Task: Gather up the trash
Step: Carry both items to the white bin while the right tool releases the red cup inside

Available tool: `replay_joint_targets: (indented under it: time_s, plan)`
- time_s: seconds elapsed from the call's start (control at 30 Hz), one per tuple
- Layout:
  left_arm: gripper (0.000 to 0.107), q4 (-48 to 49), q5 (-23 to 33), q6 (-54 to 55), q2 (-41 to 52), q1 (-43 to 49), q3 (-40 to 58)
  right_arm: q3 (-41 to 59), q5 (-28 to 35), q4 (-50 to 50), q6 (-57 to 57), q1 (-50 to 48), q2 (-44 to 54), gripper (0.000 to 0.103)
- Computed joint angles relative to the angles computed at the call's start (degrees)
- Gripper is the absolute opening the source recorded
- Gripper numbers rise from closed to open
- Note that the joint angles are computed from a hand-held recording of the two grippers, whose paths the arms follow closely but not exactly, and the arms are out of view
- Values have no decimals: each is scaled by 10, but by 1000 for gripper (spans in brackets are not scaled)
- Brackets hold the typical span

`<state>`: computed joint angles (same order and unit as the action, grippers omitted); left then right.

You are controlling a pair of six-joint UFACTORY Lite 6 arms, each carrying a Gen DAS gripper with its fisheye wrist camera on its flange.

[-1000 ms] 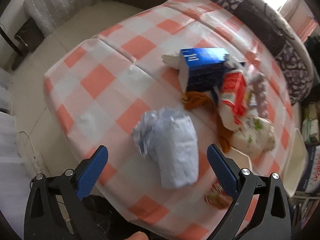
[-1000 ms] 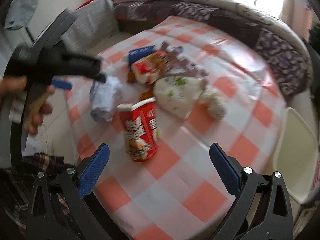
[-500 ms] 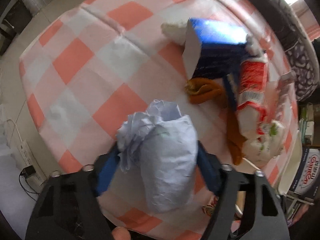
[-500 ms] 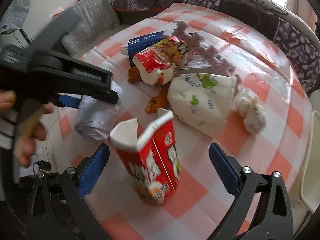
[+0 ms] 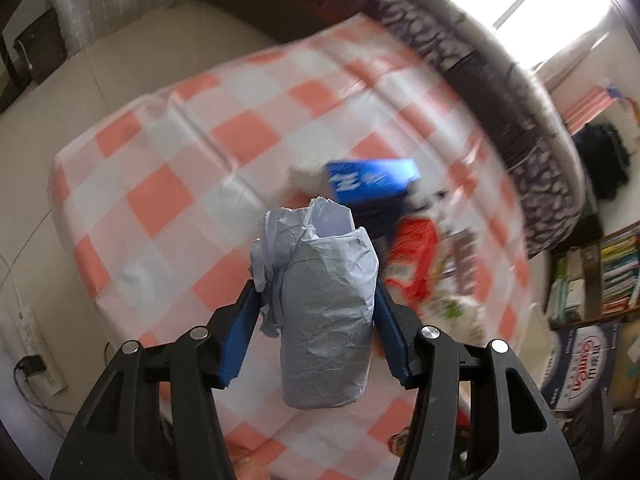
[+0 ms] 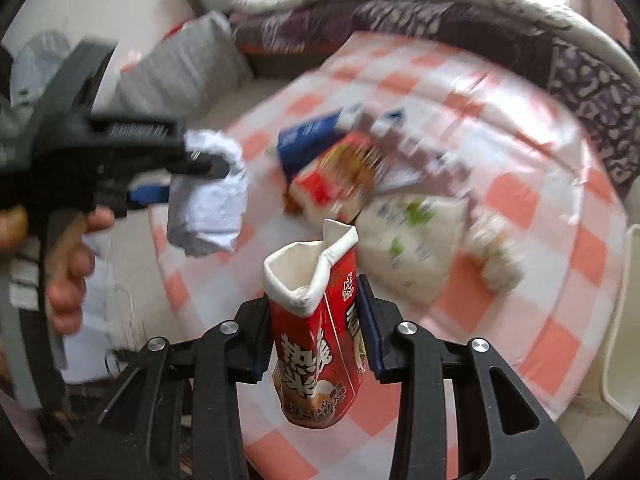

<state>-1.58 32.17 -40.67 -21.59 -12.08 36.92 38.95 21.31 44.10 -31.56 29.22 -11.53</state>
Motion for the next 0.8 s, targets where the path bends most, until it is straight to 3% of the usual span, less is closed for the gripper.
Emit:
replay_joint_targets:
  time_s: [0.17,0.47,0.67,0.8]
  plan:
    - [56,172,-16,-199,1,-85,31,2,3,-2,-13,-84,-46,35]
    - [56,470,49,-545,42,-256,98,-24,-8,-5,-53,-229,-136,37]
    - [56,558,99,-647,122,-343,161,-13,15,28,-121,-356,-136,37]
    - [56,580,103,-664,182,-377,212,-2,40,45,-155,-445,-129,38]
